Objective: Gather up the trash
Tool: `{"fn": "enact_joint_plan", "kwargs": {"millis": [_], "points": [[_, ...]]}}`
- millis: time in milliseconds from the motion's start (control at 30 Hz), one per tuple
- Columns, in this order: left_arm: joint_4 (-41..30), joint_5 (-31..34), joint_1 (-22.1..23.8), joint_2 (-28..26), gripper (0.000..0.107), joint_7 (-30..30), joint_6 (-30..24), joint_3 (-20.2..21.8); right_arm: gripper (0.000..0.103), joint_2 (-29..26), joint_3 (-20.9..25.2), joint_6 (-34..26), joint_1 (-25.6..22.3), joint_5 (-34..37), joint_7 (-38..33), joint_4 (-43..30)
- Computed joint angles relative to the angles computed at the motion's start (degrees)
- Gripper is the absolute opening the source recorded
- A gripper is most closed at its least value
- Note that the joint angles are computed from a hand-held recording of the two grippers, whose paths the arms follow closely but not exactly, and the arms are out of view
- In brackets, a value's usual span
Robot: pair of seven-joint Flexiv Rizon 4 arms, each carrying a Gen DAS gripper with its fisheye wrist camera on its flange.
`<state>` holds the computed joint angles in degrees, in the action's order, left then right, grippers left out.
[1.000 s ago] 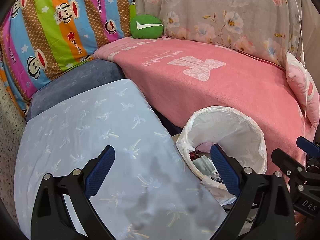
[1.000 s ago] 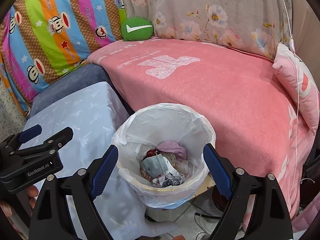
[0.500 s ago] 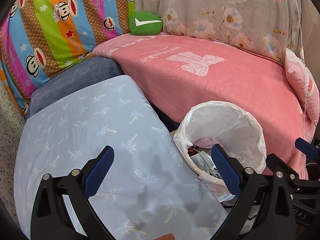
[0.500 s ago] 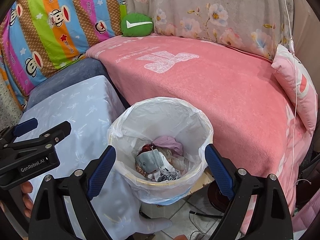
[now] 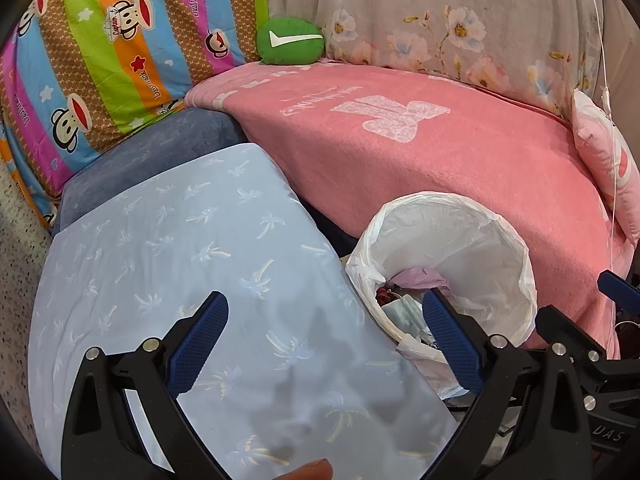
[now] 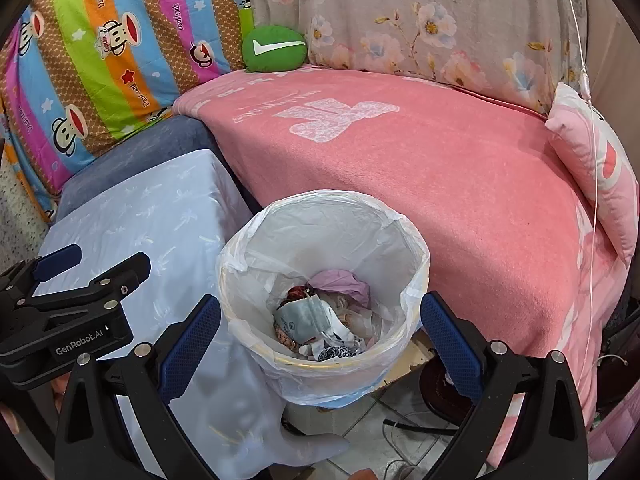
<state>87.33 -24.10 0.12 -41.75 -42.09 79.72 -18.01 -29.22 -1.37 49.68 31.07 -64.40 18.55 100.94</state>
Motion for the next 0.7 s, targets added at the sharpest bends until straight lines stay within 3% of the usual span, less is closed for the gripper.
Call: {"fn": "enact_joint_plan", "kwargs": {"millis": [700], "points": [[1.27, 0.83, -0.18, -0.01, 0.096, -0.27, 0.86, -0.43, 0.097, 0.03, 0.44, -1.11, 0.44, 0.95, -1.35, 0.67]]}}
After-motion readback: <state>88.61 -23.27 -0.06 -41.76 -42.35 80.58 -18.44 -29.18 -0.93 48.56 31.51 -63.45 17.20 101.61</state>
